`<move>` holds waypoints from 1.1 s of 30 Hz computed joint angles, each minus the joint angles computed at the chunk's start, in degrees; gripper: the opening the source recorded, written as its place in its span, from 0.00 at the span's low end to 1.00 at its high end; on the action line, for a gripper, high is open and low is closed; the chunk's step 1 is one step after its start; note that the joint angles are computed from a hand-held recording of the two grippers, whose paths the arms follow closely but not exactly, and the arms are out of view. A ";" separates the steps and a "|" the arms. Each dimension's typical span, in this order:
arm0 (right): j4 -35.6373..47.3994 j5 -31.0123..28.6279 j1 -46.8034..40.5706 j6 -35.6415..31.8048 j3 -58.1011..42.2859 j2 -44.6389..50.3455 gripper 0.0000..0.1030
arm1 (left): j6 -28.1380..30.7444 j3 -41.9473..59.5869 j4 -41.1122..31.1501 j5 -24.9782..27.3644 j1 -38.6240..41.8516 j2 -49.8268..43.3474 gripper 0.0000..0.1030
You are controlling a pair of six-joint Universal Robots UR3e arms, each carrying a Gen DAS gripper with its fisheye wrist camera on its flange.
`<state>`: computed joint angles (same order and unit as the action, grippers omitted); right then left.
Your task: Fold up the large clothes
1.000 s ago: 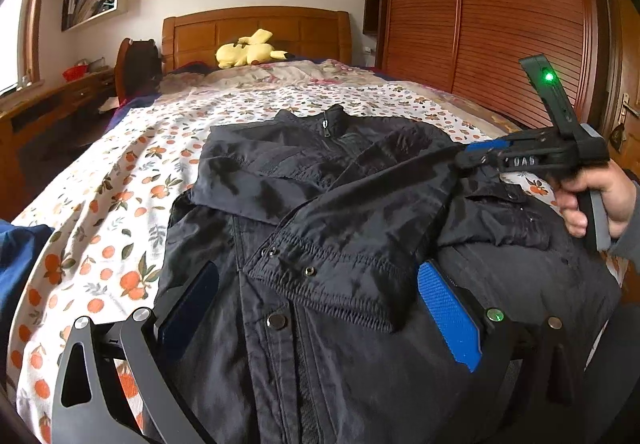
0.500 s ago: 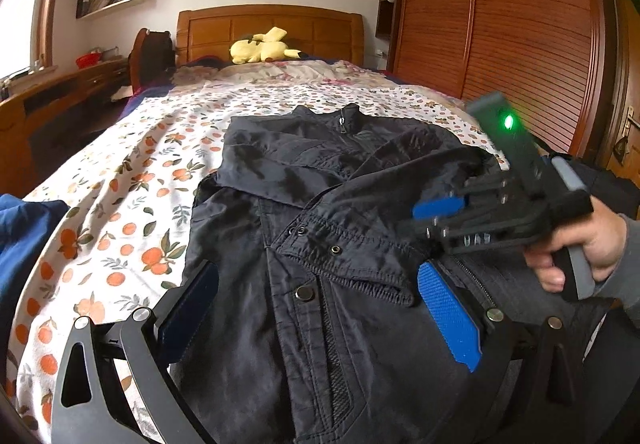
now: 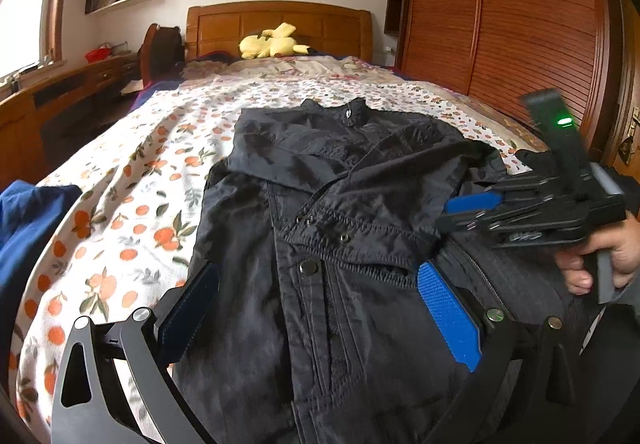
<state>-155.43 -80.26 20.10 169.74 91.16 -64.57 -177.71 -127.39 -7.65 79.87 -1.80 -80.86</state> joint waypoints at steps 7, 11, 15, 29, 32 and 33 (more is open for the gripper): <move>-6.67 2.31 -6.48 -2.13 22.40 -18.61 0.32 | -0.73 -3.80 -2.65 4.69 -2.68 4.28 0.97; -7.52 2.29 -13.19 -5.11 35.33 -30.70 0.38 | -0.70 -6.87 -5.21 5.18 -2.32 8.21 0.97; -4.35 5.10 -23.46 -9.41 45.98 -42.86 0.38 | -0.14 -9.55 -8.63 5.27 -1.01 12.75 0.97; 14.62 13.85 -49.94 -23.24 61.12 -72.19 0.52 | 2.61 -11.78 -18.49 6.08 2.82 21.72 0.97; 19.56 14.99 -52.25 -25.33 61.36 -75.68 0.53 | 2.96 -12.43 -19.04 5.98 3.50 22.32 0.97; 18.64 14.15 -51.37 -24.98 61.39 -74.97 0.53 | 2.95 -12.67 -19.02 5.99 3.63 22.38 0.97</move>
